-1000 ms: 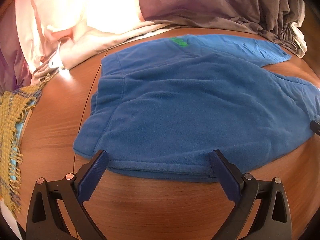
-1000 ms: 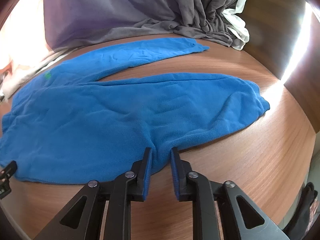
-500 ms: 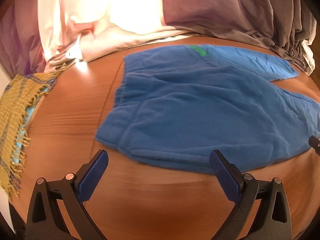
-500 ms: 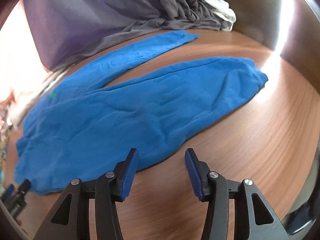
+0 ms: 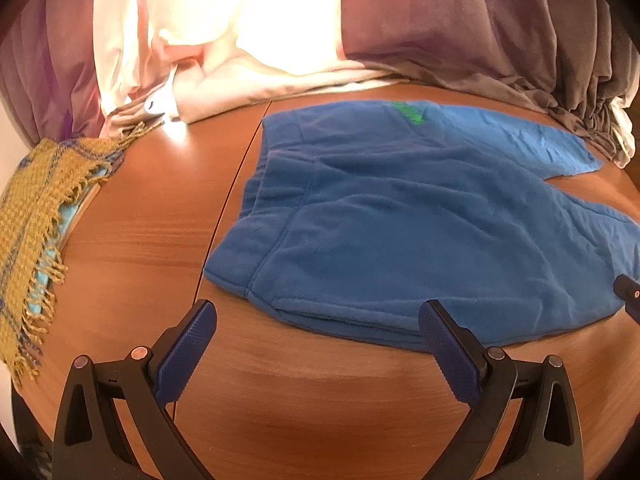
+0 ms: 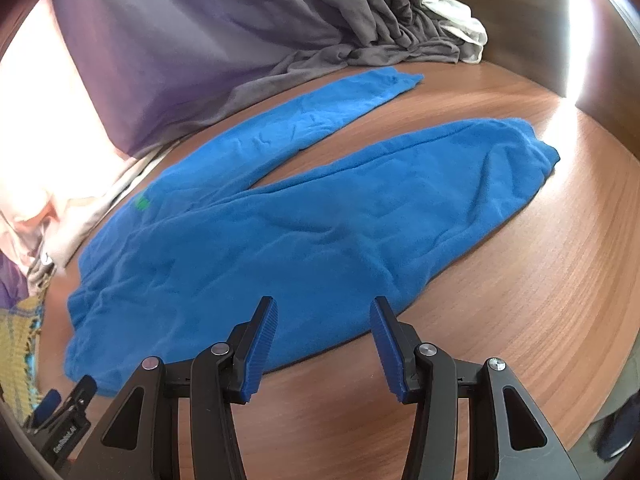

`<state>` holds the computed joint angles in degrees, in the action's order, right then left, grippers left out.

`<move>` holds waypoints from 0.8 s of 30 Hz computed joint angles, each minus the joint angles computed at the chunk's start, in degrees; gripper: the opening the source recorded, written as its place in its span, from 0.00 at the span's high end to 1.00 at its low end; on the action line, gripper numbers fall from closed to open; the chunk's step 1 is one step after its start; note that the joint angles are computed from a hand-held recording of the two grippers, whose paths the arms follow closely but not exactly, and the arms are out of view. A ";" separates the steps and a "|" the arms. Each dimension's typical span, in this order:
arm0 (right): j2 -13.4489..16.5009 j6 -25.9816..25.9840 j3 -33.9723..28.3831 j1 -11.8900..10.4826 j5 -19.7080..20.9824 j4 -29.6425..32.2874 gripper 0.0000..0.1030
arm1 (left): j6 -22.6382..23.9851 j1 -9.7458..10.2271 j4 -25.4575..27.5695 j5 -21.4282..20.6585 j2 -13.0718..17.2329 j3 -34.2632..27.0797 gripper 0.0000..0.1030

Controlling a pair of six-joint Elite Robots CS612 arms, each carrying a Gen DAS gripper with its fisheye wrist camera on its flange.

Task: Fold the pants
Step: 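Close the right gripper on the pants leg while the left gripper pinches the waistband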

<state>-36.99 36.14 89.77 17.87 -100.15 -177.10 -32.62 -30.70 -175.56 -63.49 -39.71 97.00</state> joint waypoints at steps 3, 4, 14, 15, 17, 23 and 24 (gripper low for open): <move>-0.37 -0.84 0.92 0.22 0.00 -1.59 0.52 | 1.08 -0.07 -1.70 -1.15 -0.07 0.37 0.00; -0.53 -1.95 1.29 0.42 0.07 -2.55 0.52 | 1.08 -0.04 -2.22 -1.65 -0.05 0.49 0.00; -0.47 -7.45 2.16 1.30 7.50 -5.32 0.43 | 2.63 0.34 -5.64 -2.66 0.36 1.36 0.00; -0.30 -6.97 2.11 1.26 8.07 -5.40 0.43 | 2.39 0.41 -5.53 -2.47 0.37 1.37 0.00; -0.02 -5.68 1.84 1.32 7.67 -4.84 0.43 | 1.53 0.67 -5.64 -2.42 0.49 1.34 0.00; 0.65 -2.58 0.56 1.67 3.40 -1.95 0.43 | 0.89 1.55 -4.57 -2.83 1.13 0.52 0.01; 0.77 -2.42 0.23 1.79 2.41 -1.35 0.43 | 0.62 1.72 -4.63 -3.02 1.26 0.36 0.01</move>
